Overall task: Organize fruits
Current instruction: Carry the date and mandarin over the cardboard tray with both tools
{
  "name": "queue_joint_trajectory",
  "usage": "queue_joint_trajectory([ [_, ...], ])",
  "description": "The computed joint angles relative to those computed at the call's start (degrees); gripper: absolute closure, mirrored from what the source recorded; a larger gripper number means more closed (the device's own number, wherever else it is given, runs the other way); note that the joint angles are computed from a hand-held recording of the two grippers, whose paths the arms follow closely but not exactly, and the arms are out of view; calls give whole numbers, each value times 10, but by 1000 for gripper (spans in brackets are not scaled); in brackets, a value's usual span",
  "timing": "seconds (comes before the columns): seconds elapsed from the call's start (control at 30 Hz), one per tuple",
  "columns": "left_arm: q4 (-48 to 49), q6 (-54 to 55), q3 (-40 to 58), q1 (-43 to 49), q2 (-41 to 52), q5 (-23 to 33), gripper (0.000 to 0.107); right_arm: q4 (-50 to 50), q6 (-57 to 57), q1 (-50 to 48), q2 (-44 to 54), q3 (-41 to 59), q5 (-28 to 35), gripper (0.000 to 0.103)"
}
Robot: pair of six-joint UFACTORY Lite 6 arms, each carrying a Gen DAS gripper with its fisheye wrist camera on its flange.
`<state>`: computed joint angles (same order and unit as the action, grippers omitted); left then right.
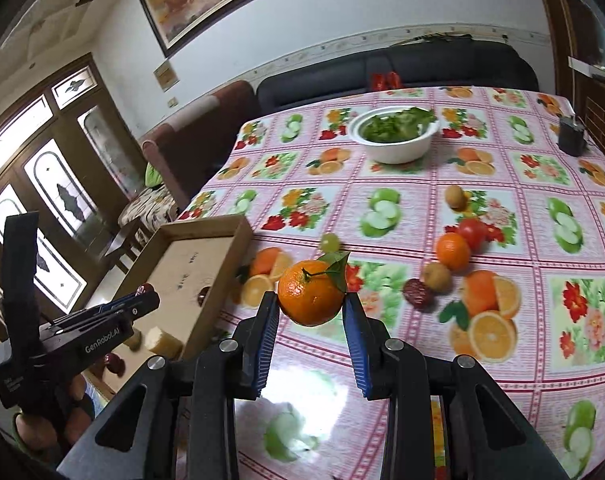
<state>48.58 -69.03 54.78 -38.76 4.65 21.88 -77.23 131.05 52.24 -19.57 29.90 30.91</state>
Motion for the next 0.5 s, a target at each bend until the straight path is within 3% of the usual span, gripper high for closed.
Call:
queue_joint_trajectory([
  [0.5,-38,54,-33,73,-22,-37,89,-14,-8,15,112,96,-16,70],
])
